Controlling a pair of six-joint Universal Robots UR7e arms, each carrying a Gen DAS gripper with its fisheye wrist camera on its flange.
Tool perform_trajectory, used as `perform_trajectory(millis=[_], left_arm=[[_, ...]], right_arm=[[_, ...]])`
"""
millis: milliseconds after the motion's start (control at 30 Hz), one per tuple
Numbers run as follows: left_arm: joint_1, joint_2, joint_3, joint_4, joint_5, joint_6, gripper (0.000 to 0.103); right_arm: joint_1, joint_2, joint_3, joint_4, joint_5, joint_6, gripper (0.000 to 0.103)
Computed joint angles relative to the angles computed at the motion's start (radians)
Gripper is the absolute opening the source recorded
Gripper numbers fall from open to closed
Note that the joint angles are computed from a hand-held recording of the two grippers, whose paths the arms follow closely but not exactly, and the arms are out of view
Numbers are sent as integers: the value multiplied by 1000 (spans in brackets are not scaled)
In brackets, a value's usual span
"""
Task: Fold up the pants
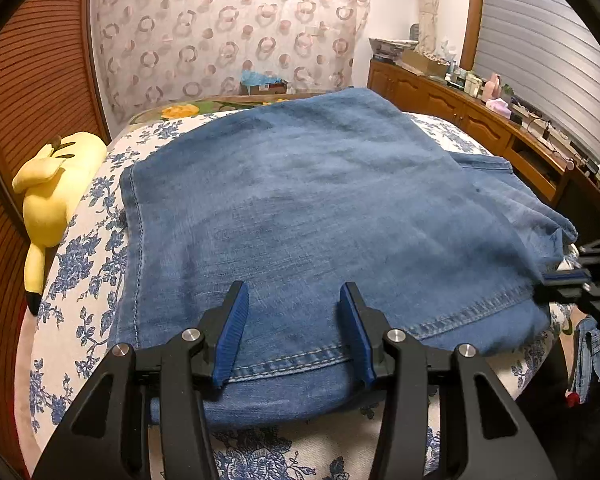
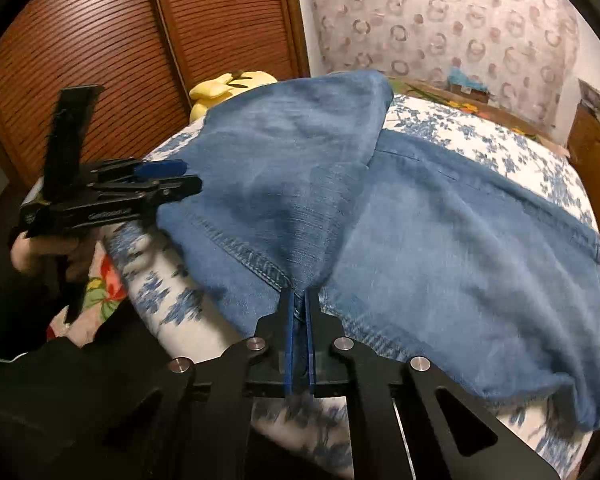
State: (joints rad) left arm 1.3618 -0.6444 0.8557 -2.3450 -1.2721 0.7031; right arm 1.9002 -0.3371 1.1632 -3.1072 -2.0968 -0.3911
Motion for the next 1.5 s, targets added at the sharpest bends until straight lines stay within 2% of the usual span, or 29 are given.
perform_trajectory(millis=[167,267,400,500,567,633,733,833,933,1100,1233,1300,1500], left_arm=[[-1,-6,10,1,-6,4,49],[-4,-5,15,-12,8,6,49],[-7,-10,18,-4,-2,-2,49],[-13,-21,38,-12,-13,6,49],[-18,-30,54,-18,-21,14,49],[-24,-35,66,-18,-32,20,49],[-32,-39,81,-31,-40,27,49],[-36,-37,83,-34,-57,25,79],[-41,-35,83,-29,-69,26,80],[-53,-41,108,-46,-65,44,80],[-63,-53,142,-64,-57,58,80],[-65,-57,150,-66,-55,61,80],[-65,-58,154,-60,-52,59,80]], right_arm=[[-5,-40,94,-45,21,53,4],[-4,-53,113,-70,15,47,4],[5,-56,130,-158,-76,34,11],[-7,-78,190,-260,-109,59,12],[-18,-95,230,-333,-149,69,17],[-31,-108,270,-435,-213,66,27],[-56,-131,327,-547,-297,68,31],[-84,-160,392,-640,-329,85,31],[-108,-181,437,-691,-343,103,32],[-139,-190,451,-661,-329,160,34],[-158,-194,449,-620,-288,188,34],[-170,-197,442,-600,-273,189,34],[-162,-160,400,-614,-299,155,36]])
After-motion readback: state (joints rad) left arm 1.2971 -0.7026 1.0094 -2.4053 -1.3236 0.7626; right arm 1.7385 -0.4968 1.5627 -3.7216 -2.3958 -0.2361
